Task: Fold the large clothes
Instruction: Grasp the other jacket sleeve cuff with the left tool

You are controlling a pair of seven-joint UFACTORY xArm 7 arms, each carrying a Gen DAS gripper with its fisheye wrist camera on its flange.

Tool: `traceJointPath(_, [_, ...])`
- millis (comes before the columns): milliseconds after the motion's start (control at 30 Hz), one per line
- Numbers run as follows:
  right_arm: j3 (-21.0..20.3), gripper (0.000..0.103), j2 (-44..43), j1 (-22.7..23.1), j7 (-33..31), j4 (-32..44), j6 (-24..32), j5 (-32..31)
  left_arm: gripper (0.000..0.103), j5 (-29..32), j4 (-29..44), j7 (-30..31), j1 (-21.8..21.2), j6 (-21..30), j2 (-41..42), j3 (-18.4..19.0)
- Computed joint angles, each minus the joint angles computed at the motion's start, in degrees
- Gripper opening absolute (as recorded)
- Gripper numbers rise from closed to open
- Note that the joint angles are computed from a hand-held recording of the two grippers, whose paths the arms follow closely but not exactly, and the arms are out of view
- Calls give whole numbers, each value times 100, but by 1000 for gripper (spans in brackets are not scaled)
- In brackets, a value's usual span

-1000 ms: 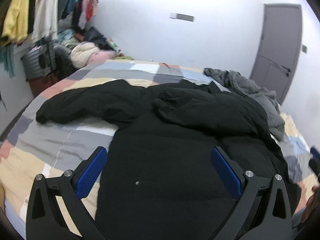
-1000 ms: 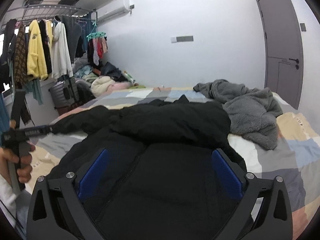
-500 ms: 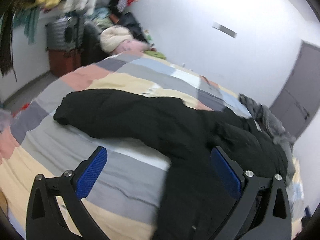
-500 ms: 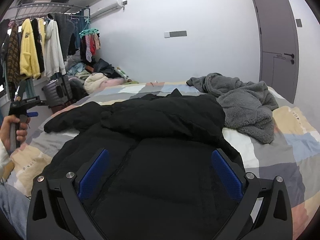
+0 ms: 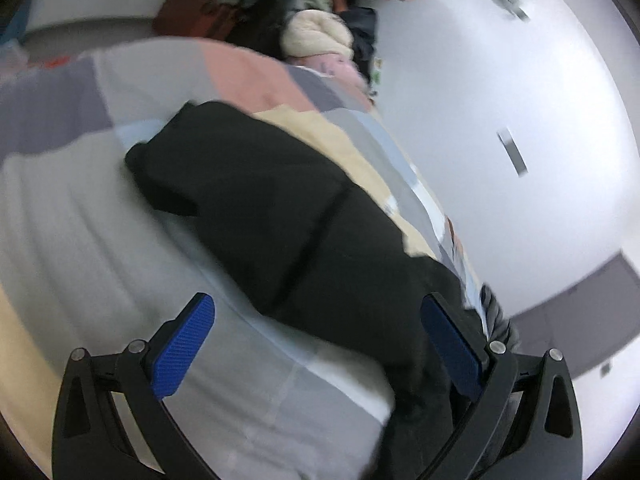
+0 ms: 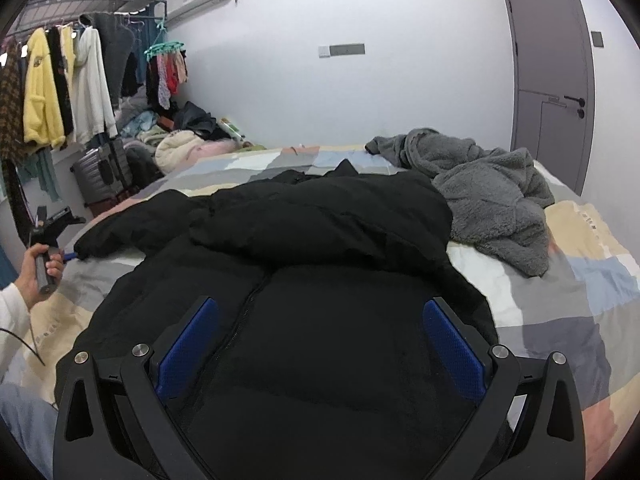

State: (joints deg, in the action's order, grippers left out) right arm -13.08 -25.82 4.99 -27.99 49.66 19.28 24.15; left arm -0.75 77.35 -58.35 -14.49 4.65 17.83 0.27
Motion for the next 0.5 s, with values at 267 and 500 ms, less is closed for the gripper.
traceJointPath(267, [386, 103, 503, -333, 584, 270, -70, -378, 97, -818, 315, 694, 1038, -830, 840, -875])
traceJointPath(500, [468, 103, 795, -410, 856, 499, 51, -508, 74, -549, 1207, 1071, 625, -437, 1401, -322])
